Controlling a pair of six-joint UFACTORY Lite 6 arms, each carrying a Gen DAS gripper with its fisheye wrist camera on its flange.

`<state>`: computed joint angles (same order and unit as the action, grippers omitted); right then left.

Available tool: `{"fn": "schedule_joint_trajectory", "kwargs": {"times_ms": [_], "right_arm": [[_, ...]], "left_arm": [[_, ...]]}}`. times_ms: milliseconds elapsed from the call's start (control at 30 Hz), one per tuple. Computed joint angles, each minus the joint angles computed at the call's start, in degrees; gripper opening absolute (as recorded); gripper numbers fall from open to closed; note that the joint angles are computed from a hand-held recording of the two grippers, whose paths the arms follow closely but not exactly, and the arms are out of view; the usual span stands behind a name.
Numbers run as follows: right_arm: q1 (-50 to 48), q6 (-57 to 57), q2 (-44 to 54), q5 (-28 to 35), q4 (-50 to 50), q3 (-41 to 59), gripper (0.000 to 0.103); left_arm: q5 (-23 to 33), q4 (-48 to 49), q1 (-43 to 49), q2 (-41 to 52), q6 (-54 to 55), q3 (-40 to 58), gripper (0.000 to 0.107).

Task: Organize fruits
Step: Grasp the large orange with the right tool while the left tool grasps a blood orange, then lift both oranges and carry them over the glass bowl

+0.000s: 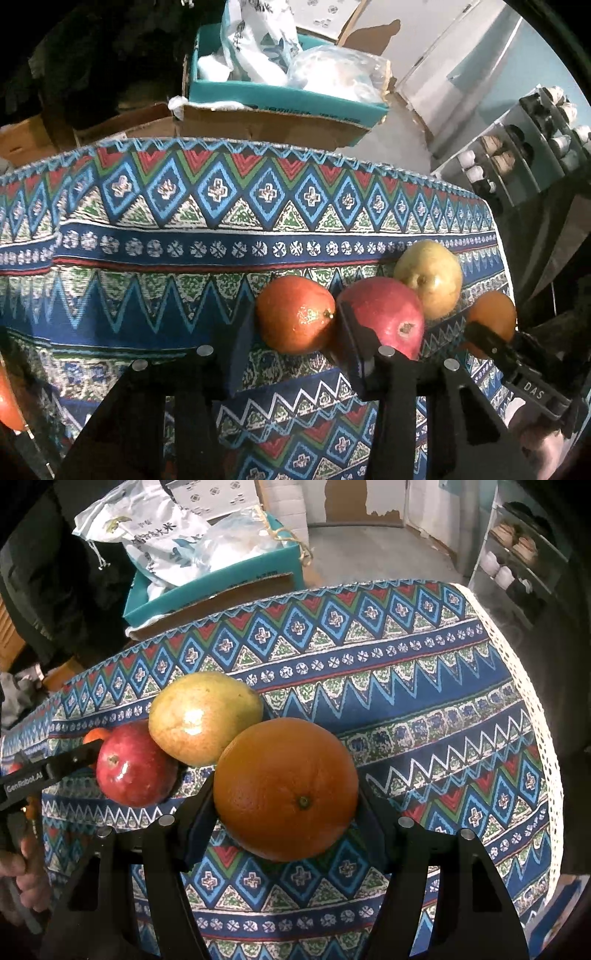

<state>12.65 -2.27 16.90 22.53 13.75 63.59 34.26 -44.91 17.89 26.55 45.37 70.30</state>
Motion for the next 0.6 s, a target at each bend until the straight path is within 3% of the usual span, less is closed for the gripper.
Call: {"fn": "schedule_joint_trajectory", "kwargs": {"times_ms": [233, 600], "right_arm": [[1.39, 4.06, -3.27, -0.7, -4.09, -0.79, 0.069], [7.47, 18.83, -10.9, 0.44, -20.45, -0.71, 0.068]], "left_arm": [[-1.77, 3.02, 1.25, -7.41, -0.86, -3.38, 0.045], [0.57, 6.27, 4.05, -19.88, -1.6, -8.5, 0.045]]}}
